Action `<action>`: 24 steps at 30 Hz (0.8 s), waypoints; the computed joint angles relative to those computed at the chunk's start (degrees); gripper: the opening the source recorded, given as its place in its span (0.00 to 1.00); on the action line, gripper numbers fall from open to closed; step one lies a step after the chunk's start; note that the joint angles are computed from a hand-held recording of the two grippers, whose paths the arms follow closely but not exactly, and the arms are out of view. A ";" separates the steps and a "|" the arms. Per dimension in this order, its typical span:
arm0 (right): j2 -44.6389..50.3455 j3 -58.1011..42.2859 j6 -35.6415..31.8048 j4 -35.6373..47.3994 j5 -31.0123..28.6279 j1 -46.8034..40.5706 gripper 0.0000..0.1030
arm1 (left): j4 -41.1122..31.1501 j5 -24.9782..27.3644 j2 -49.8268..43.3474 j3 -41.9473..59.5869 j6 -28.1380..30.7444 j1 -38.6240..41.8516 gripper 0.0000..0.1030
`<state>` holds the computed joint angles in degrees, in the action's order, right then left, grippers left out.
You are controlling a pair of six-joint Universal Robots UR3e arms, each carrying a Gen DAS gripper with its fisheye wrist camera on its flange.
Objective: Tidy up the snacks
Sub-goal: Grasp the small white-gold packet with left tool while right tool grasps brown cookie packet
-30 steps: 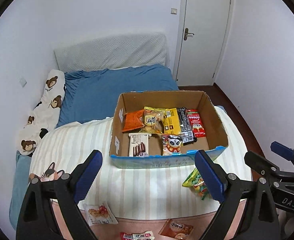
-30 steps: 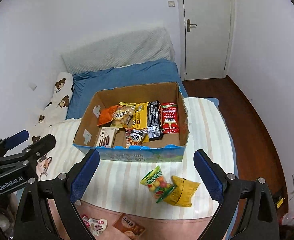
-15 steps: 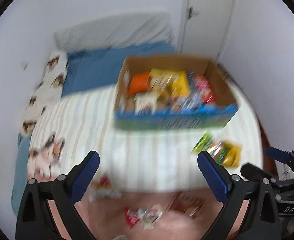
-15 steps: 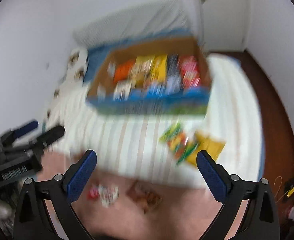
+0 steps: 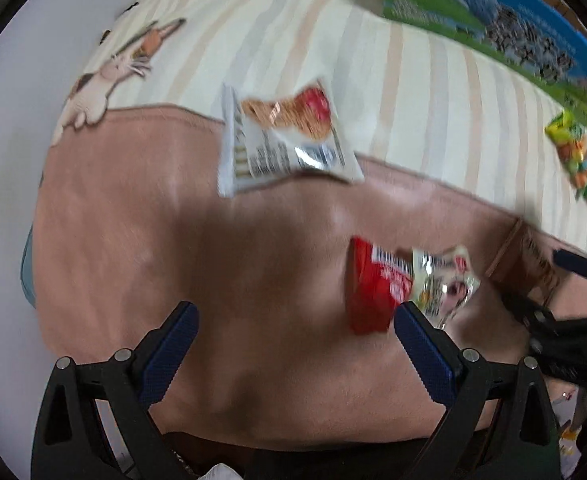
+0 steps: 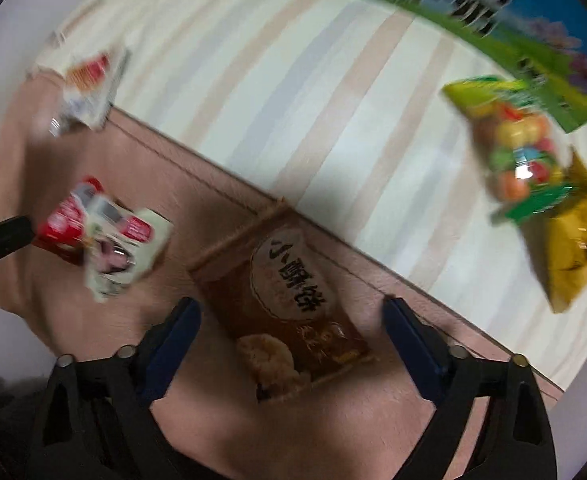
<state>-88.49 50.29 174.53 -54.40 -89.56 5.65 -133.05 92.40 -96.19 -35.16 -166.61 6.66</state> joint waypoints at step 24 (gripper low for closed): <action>-11.29 6.17 7.59 7.32 10.50 -20.88 0.75 | 6.97 -11.15 -4.39 -9.95 -9.77 -11.82 0.85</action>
<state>-99.77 56.47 182.12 -47.08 -79.06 -15.23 -126.08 81.24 -100.58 -45.11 -176.39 -5.16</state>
